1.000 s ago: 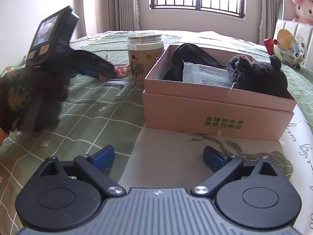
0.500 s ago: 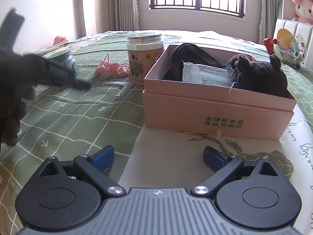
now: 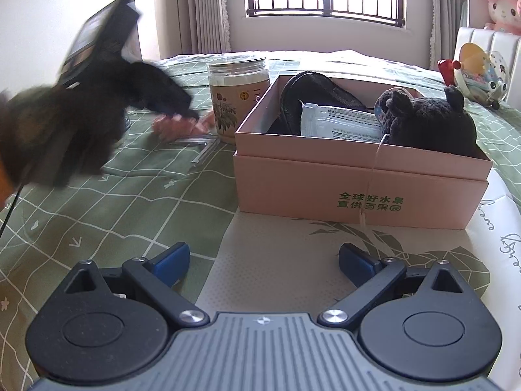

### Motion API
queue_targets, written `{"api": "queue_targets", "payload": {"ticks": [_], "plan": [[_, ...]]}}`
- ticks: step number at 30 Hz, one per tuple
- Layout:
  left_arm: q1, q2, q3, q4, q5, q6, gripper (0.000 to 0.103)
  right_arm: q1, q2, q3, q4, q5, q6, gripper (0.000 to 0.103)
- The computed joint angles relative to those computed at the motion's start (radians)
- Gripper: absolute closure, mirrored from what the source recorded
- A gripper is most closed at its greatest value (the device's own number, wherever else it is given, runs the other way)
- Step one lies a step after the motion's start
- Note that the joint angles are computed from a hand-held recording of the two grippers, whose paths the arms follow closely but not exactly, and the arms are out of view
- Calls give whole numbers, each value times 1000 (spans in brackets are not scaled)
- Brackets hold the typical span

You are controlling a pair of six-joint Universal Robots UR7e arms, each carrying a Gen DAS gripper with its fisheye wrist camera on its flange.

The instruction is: Organize soft objects

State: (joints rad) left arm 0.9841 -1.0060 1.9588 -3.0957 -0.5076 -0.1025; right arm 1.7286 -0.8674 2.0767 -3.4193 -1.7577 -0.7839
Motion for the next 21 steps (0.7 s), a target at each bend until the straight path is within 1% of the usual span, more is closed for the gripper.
{"api": "queue_targets", "payload": {"ticks": [2, 4, 5, 7, 8, 10, 11, 12, 13, 15, 17, 18, 19, 21], "plan": [[-23, -67, 87, 51, -16, -88, 84, -1, -2, -1, 7, 3, 3, 4], [-43, -131, 160, 75, -41, -162, 84, -3, -4, -2, 10, 6, 2, 4], [-55, -156, 193, 59, -51, -172, 84, -3, -4, -3, 12, 6, 2, 4], [-84, -188, 257, -43, -45, -156, 83, -4, -4, -3, 12, 6, 2, 4], [-106, -203, 285, -84, -18, -170, 83, -3, -3, -3, 11, 5, 1, 4], [-150, -217, 328, -152, 71, -236, 83, -2, -2, -3, 9, 3, 0, 4], [-167, -228, 343, -152, 109, -302, 82, -2, -2, -3, 9, 2, 0, 4], [-177, -244, 359, -132, 125, -378, 82, -2, -2, -3, 10, 2, 0, 4], [-176, -257, 367, -133, 115, -437, 82, -2, -2, -3, 10, 2, 1, 4], [-151, -267, 362, -150, 63, -514, 82, -2, -2, -3, 9, 2, 0, 4], [-118, -263, 336, -101, 31, -595, 82, -1, -2, -3, 7, 1, 0, 4], [-106, -253, 322, -84, 24, -611, 82, -1, -1, -1, 3, 1, -1, 4], [-96, -237, 305, -71, 21, -603, 82, -1, -1, 0, 1, 1, -1, 4], [-86, -206, 271, -5, 25, -556, 81, -1, -1, 0, 1, 0, -1, 4]]}}
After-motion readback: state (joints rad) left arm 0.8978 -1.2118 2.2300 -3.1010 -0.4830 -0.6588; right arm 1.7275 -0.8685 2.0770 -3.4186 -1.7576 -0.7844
